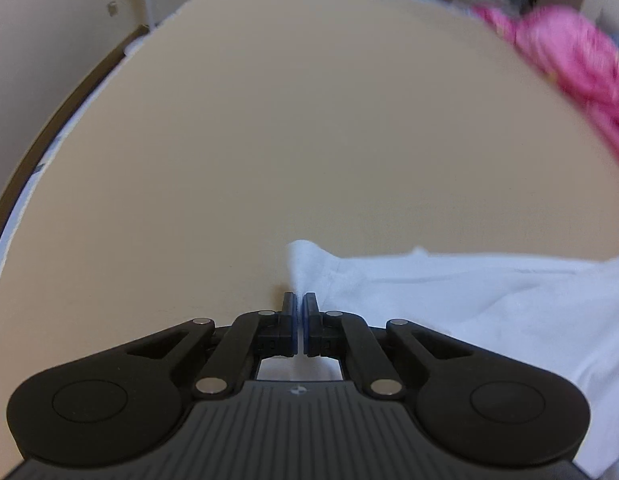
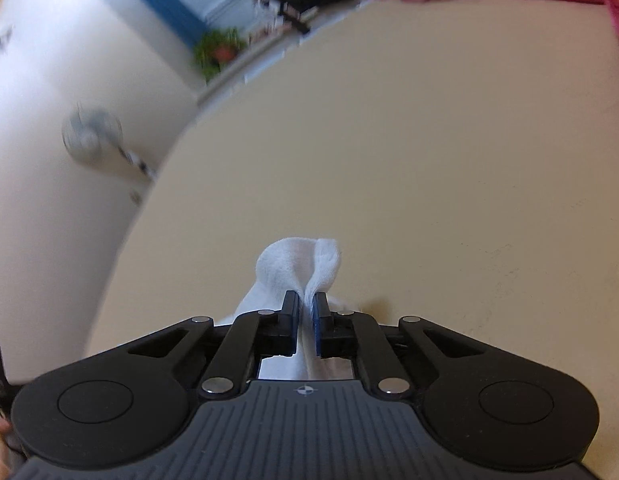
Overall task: Fold small clothes
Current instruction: 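Lift the hem with both grippers and fold it toward the collar, then open both grippers and pull them back from the folded shirt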
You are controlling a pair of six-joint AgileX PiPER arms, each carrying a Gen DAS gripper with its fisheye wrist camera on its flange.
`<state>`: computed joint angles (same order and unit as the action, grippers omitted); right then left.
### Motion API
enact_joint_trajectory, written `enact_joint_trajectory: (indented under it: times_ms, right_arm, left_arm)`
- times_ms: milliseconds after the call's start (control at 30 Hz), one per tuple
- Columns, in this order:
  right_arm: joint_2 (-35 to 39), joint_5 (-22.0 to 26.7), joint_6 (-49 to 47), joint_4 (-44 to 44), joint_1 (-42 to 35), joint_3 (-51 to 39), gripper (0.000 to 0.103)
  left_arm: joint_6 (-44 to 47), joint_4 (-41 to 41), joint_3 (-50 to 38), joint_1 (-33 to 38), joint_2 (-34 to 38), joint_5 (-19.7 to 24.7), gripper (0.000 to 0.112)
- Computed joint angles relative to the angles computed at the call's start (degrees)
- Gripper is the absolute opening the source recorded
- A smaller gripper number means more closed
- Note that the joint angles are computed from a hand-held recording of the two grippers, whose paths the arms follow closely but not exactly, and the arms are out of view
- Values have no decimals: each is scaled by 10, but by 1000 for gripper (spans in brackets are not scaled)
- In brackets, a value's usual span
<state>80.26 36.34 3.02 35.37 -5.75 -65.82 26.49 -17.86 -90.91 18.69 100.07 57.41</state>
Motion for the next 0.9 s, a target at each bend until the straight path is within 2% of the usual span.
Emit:
enact_joint_trajectory:
  times_ms: [67,133,200,267,300,367,400,433,467,500,533,567,633,733,867,900]
  right_arm:
    - [-14,-5,17,13,-20,9,6]
    - [-6,-18,29,20,-27,16,6]
    - [19,-23,57,-13,-18,7,6]
    - [45,-27,125,-91,10,-10,6]
    - [64,-19,153,-124,21,-22,10]
    - [102,20,208,-170,28,-51,18]
    - [109,42,230,-183,28,-62,36]
    - [97,40,246,-187,29,-53,44]
    - [66,19,241,-179,28,-26,50]
    - [31,10,223,-168,28,-3,51]
    - [-5,16,188,-156,25,15,52]
    - [-38,29,170,-158,25,29,52]
    - [-106,65,142,-173,34,54,52]
    - [-191,133,123,-195,75,87,52]
    - [-263,189,248,-299,199,122,52]
    - [-266,191,298,-322,229,128,52]
  left_arm:
    - [8,-29,-18,32,3,17,2]
    - [-9,-15,-41,39,21,24,2]
    - [-49,20,-69,30,44,32,0]
    - [-111,102,-70,0,55,3,0]
    - [-129,121,-88,-5,69,17,1]
    - [-143,122,-140,-2,104,77,9]
    - [-138,107,-149,6,108,97,10]
    - [-123,83,-139,18,96,101,14]
    - [-93,53,-113,33,73,97,26]
    - [-60,29,-84,48,46,91,34]
    - [-21,2,-50,67,15,86,49]
    - [24,-29,-12,90,-19,84,59]
    - [105,-82,55,137,-79,99,60]
    - [211,-115,152,182,-163,118,60]
    - [314,-113,263,183,-247,71,58]
    - [343,-117,294,174,-260,42,57]
